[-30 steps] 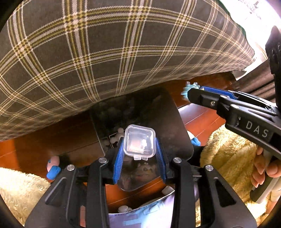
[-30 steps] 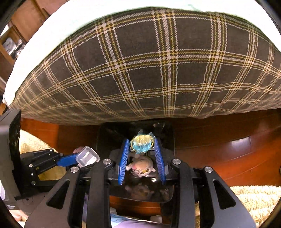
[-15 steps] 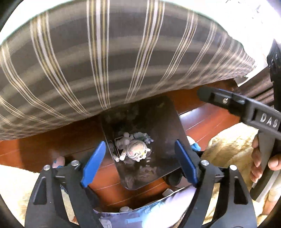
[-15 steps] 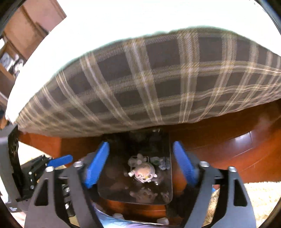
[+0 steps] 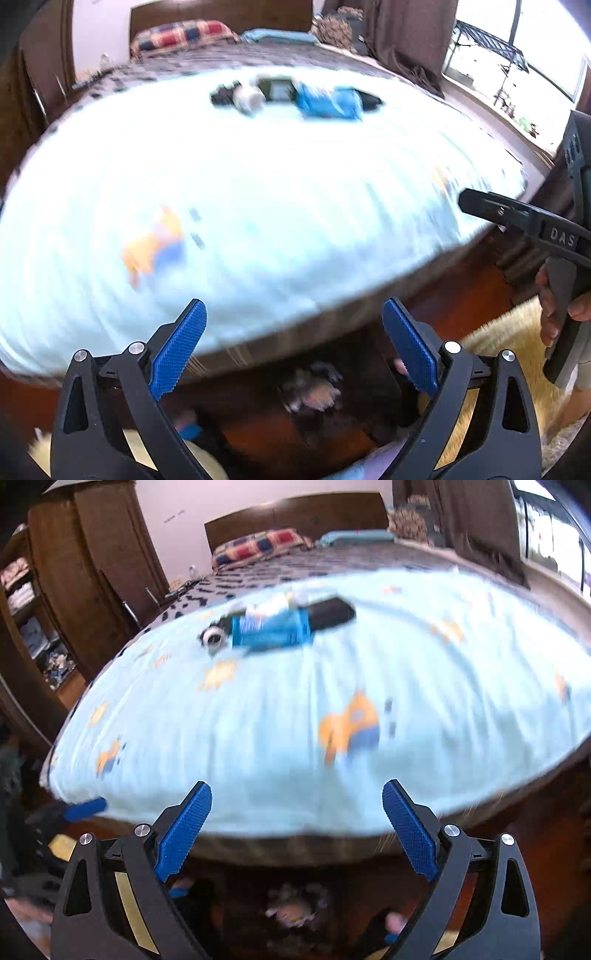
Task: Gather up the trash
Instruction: 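Raise both tools back over the bed, then grasp the white tape roll with the left tool while the right tool grasps the blue tissue pack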
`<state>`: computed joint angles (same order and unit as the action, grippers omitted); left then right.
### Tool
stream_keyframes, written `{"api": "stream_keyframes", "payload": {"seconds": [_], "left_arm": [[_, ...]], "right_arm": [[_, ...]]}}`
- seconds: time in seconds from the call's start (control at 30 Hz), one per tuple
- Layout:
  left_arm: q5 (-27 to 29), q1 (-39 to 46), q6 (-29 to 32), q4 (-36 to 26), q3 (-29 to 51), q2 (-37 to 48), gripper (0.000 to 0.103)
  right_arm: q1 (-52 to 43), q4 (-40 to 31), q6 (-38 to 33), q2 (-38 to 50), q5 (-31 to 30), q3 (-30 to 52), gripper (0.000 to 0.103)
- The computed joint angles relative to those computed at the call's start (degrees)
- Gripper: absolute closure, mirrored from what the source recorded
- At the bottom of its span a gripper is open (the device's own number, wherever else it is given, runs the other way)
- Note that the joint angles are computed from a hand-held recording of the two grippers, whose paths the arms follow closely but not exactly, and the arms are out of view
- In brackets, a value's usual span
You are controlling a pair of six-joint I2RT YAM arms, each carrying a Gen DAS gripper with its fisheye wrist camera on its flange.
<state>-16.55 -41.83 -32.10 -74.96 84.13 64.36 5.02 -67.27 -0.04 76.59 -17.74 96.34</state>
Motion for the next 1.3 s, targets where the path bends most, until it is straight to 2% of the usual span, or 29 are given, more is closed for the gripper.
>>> {"api": "stream_keyframes", "payload": {"seconds": [0.17,0.27,0.37,0.5,0.6,0.97,1.17,1.2,1.23,1.3], "left_arm": [[3.26,11.55,10.03,1.18,8.16,5.82,0.012],[4.71,15.82,13.51,2.85,11.93,9.79,0.012],[5.01,19.51,17.01,3.94,16.84,14.55,0.013],[6.38,22.95,19.30,6.49,19.57,18.81,0.018],[7.69,25.22,20.07,7.67,22.26,22.61,0.022],[10.62,29.03,23.70,7.55,34.75,36.72,0.036],[11.96,29.75,25.54,6.94,40.62,42.80,0.037],[12.24,29.80,25.85,6.93,41.32,43.60,0.037],[12.64,29.86,26.17,6.90,41.91,44.31,0.039],[13.45,30.03,26.86,6.57,43.43,46.01,0.046]], "right_arm": [[0.70,-0.37,-0.29,9.96,0.37,11.29,0.009],[4.46,1.03,1.88,13.01,3.78,13.90,0.009],[5.04,0.98,1.82,18.46,4.17,19.01,0.010],[5.29,1.02,3.25,25.11,2.84,24.63,0.026],[5.72,0.34,3.23,30.08,3.62,29.91,0.034],[7.05,-3.11,1.47,41.19,0.87,42.73,0.035],[8.06,-4.73,-0.53,44.48,1.46,47.45,0.035],[8.12,-4.65,-0.66,44.59,1.22,47.66,0.037],[8.05,-4.67,-0.85,44.72,0.97,47.81,0.049],[8.16,-4.91,-0.84,45.05,1.26,48.55,0.063]]}}
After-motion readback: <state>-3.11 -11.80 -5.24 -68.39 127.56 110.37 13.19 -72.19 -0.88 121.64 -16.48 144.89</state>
